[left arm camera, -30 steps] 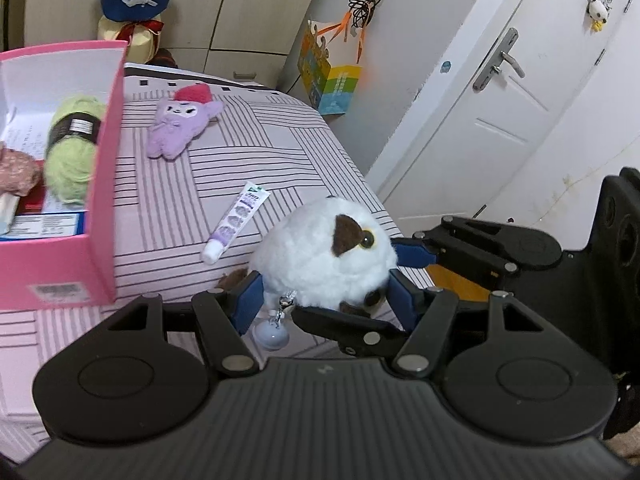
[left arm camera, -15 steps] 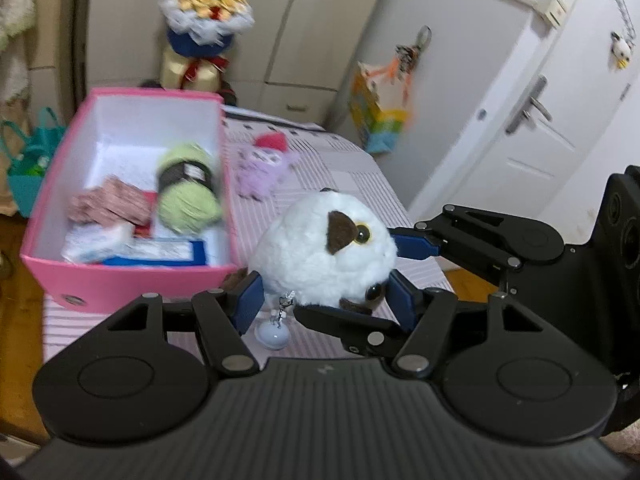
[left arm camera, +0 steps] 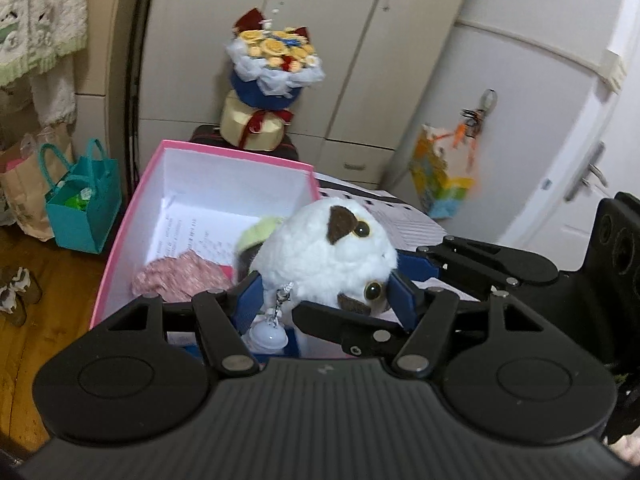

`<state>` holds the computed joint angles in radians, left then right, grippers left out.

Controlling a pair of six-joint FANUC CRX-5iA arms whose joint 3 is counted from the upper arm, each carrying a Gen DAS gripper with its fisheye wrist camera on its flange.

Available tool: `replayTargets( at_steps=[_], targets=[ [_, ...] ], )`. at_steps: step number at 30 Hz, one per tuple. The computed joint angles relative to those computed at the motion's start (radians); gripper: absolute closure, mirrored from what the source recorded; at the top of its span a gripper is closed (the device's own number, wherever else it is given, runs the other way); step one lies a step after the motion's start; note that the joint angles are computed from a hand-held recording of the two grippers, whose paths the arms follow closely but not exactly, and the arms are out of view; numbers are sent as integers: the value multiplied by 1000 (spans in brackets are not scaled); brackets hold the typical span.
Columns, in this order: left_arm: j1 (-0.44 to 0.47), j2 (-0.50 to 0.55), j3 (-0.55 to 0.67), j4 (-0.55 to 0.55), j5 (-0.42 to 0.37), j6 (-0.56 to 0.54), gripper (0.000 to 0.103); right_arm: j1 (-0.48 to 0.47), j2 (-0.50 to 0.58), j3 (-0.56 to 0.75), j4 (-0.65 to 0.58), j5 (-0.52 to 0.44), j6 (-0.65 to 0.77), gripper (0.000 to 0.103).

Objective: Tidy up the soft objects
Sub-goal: 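Carry the plush cat with the left gripper over the pink box, then lower the plush cat into the box and open the left gripper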

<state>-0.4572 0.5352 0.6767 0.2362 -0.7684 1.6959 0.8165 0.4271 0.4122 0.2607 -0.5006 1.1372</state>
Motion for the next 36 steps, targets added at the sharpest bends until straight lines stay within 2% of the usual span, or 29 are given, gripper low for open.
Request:
replayTargets(
  at_steps=[4, 10, 15, 17, 20, 22, 25, 28, 32, 36],
  targets=[
    [18, 69, 96, -36, -37, 55, 38, -38, 103, 172, -170, -69, 159, 36],
    [46, 175, 240, -50, -129, 121, 38, -86, 262, 460, -345, -280, 346, 36],
    [54, 205, 274, -80, -155, 184, 39, -93, 429, 763, -360, -514, 390, 36],
    [56, 209, 275, -89, -145, 207, 38, -90, 479, 852, -346, -568, 384, 36],
    [51, 185, 236, -130, -110, 242, 37, -84, 474, 841, -332, -566, 369, 36],
    [40, 162, 210, -171, -90, 253, 36, -78, 433, 768, -321, -531, 352, 36],
    [23, 119, 166, -235, -59, 270, 35, -70, 376, 671, -300, -472, 325, 28],
    [4, 72, 118, -299, -31, 281, 34, -57, 327, 592, -266, -441, 304, 27],
    [-29, 16, 80, -409, -21, 317, 34, -37, 254, 474, -204, -401, 266, 27],
    [-53, -32, 41, -448, -21, 311, 34, -19, 178, 355, -149, -358, 223, 27]
  ],
)
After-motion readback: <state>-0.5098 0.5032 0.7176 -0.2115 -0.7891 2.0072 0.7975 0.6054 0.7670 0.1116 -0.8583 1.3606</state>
